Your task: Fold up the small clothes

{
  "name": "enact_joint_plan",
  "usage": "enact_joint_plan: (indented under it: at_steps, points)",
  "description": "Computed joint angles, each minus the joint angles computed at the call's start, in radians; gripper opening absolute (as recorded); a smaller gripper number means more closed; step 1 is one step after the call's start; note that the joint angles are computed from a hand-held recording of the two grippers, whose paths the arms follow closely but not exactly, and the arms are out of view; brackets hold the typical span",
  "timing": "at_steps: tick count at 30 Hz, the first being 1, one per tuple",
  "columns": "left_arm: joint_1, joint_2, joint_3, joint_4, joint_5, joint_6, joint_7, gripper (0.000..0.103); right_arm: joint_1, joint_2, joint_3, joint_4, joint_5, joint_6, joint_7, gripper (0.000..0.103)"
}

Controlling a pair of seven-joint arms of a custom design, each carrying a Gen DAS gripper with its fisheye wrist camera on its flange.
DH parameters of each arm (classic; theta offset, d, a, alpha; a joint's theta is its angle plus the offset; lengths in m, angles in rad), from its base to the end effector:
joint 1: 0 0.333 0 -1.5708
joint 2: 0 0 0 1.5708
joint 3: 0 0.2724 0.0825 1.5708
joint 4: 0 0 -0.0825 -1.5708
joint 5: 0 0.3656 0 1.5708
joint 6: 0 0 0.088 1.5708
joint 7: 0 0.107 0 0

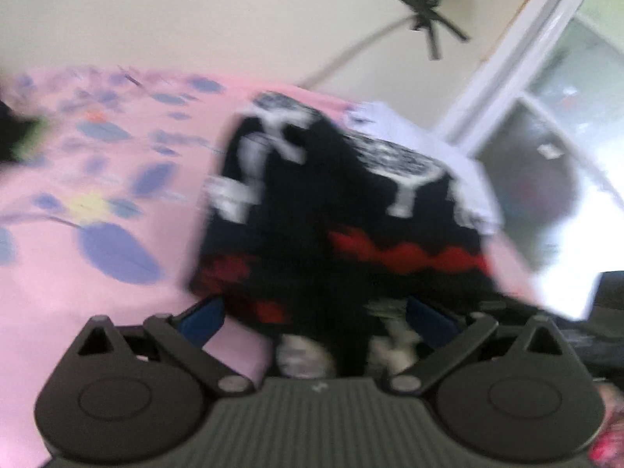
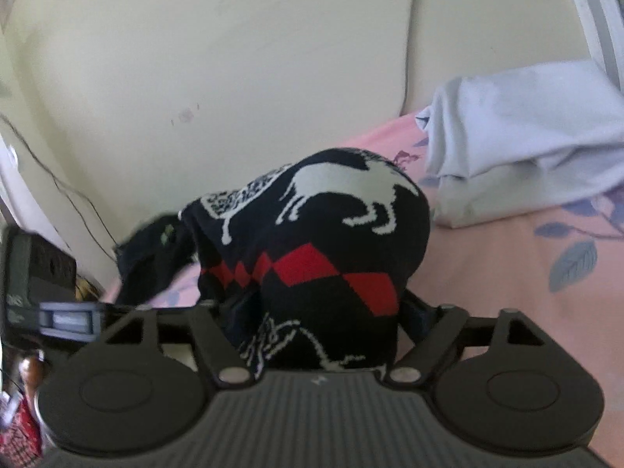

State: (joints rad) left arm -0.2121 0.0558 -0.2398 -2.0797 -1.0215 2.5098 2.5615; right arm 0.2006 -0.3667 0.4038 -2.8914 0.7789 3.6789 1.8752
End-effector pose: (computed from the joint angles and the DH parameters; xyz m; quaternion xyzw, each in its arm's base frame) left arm 0.5157 -0.2416 0.4046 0.3889 -0.8314 0.3951 0.0392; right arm 0.3496 0.1273 0.3845 -0.4154 0.7451 -0.2175 0.4742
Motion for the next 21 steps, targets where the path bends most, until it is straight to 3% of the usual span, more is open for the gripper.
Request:
enact_joint_plan:
  at_steps: [2,4,8,10,13,17,21]
  points:
    - [-0.015,-0.01,-0.007,-0.023,0.039,0.09,-0.012,0.103,0.002,0.016,0.01,-0.004,0.003,0.052,-0.012,0.091]
    - [-0.019,-0.011,-0.008,-0.03,0.043,0.103,-0.013,0.103,0.026,0.016,-0.019,-0.018,-0.024,0.065,-0.012,0.091]
    - [-0.036,0.002,-0.022,-0.033,0.037,0.158,-0.016,0.103,0.029,0.037,0.004,0.006,0.045,0.034,-0.102,0.09]
    - [-0.033,-0.001,-0.02,-0.045,0.006,0.157,0.016,0.103,0.039,0.052,0.011,0.007,0.094,0.041,-0.124,0.092]
    - [-0.029,-0.002,-0.021,-0.052,-0.06,0.165,0.094,0.103,0.08,0.051,-0.055,-0.012,0.029,0.055,-0.055,0.094]
    - [-0.032,0.001,-0.024,-0.056,-0.126,0.186,0.172,0.103,0.073,0.061,-0.028,0.014,0.098,0.043,-0.136,0.097]
    - [-0.033,-0.003,-0.025,-0.066,-0.198,0.195,0.253,0.103,0.09,0.071,-0.045,0.024,0.112,0.046,-0.157,0.097]
